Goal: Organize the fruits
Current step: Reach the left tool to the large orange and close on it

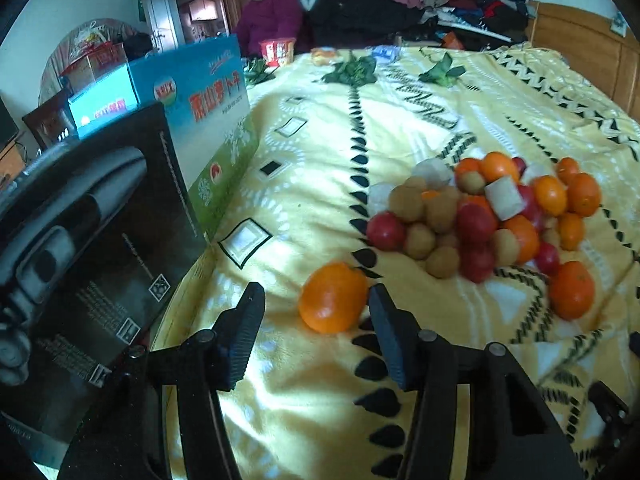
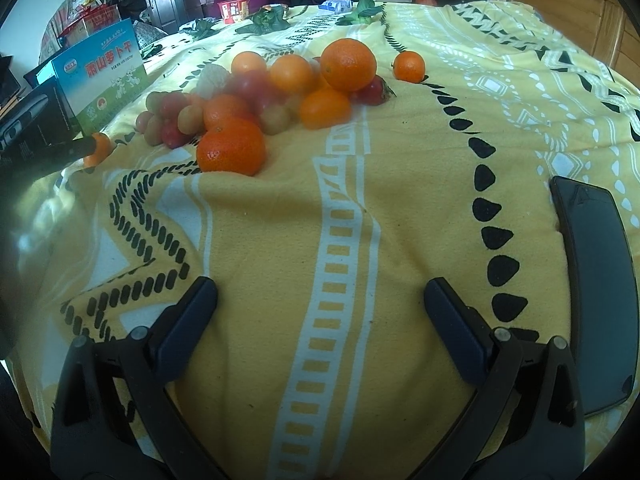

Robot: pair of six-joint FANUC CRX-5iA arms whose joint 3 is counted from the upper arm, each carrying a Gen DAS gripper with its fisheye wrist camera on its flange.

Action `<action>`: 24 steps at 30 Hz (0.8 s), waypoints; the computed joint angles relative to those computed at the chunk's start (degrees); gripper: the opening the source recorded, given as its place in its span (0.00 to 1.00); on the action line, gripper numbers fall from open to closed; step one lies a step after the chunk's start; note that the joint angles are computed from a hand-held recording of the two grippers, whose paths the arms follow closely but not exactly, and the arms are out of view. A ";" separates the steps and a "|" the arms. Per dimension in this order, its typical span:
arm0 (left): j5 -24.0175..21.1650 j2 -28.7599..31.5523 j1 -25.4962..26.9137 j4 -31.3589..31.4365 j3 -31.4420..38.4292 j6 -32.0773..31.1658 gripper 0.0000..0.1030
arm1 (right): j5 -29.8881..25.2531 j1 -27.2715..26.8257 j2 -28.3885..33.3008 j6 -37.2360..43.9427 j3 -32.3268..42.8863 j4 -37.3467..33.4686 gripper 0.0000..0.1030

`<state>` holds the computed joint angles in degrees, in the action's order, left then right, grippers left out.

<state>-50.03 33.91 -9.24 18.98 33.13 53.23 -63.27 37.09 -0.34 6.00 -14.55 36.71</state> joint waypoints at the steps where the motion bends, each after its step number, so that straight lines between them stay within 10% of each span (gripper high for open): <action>1: -0.50 0.55 0.04 -0.14 0.62 0.40 0.59 | -0.11 0.03 0.06 0.06 0.09 -0.05 1.00; 5: -4.51 3.32 -0.30 -2.33 4.60 2.51 0.65 | -0.47 0.00 0.29 0.40 0.42 -0.26 1.00; 9: -5.39 3.05 0.06 1.00 3.31 -0.90 0.38 | -0.30 -0.10 0.20 0.46 0.33 -0.31 1.00; 12: -4.66 1.18 0.42 4.11 0.45 -3.44 0.38 | 1.06 -0.12 -0.97 -0.55 -0.62 -0.01 1.00; 16: -5.81 -2.04 1.60 9.26 -3.92 -7.50 0.38 | 4.72 0.11 -3.51 -1.41 -2.20 2.07 0.71; 24: -10.18 -3.05 2.74 11.39 -4.67 -7.67 0.38 | 13.93 -5.82 0.20 8.02 4.54 -1.36 0.69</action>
<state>-60.20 30.85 -6.49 30.37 28.46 45.56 -49.34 31.28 -0.14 14.02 -10.01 35.35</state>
